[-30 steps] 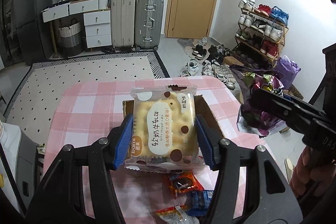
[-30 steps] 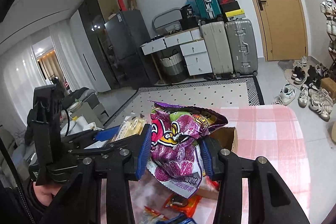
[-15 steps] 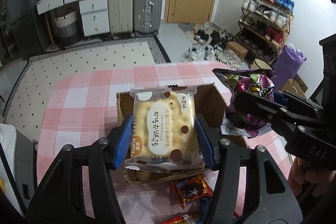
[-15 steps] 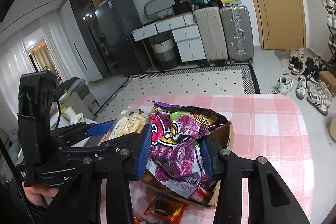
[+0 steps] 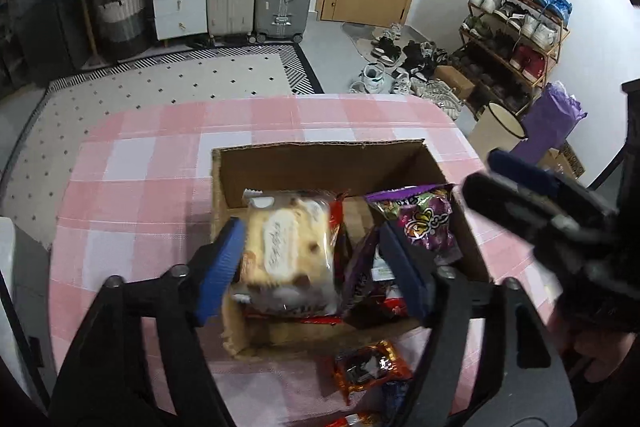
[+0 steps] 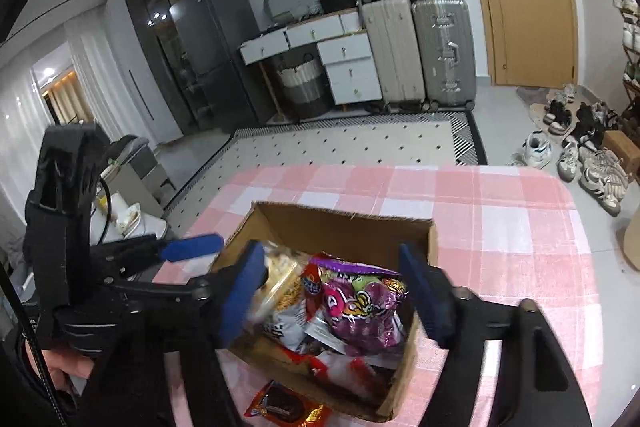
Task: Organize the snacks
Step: 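Open both tools to drop the packets into the box, then withdraw both tools from the box toward the remaining snacks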
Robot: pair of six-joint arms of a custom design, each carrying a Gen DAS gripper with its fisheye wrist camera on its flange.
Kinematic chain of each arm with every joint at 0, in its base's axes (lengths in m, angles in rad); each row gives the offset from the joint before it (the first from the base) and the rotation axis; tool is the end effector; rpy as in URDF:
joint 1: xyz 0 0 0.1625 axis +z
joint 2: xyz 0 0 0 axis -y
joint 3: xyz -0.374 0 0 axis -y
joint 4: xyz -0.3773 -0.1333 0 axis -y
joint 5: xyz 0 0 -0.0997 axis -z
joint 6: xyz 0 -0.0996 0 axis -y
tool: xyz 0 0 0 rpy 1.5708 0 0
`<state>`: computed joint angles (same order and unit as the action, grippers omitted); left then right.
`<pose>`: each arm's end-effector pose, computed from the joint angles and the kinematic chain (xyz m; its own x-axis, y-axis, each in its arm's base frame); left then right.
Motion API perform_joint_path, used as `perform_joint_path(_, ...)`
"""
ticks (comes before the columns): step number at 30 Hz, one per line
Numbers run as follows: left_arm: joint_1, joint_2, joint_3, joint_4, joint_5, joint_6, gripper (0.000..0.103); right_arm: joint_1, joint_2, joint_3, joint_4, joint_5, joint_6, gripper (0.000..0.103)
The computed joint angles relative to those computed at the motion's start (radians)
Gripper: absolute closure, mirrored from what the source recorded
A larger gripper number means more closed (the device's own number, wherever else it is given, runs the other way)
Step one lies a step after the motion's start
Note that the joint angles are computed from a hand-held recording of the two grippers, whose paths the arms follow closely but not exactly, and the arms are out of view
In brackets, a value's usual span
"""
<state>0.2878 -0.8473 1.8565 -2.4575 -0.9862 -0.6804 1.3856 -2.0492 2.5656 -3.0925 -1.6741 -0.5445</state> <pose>-0.4618 -0.3330 0.0288 -0.7324 0.4592 -0.5026 0.6315 0.7341 -0.2496 0.0670 -0.3106 0.3393 -0.8737 -0.0429 0.4846 -0.4137 0.5897 -0.6936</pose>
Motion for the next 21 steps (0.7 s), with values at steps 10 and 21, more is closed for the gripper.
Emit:
perform_joint_path(10,-0.064,-0.081,0.072,0.008,0.032,-0.036,0.023,-0.044,-0.256,0.051,0.149,0.087,0.001,0.021)
perform_joint_path(21,-0.162,-0.191,0.139,0.076,0.053,-0.125,0.017,0.033,-0.516,0.113,0.304,0.053,0.020,0.012)
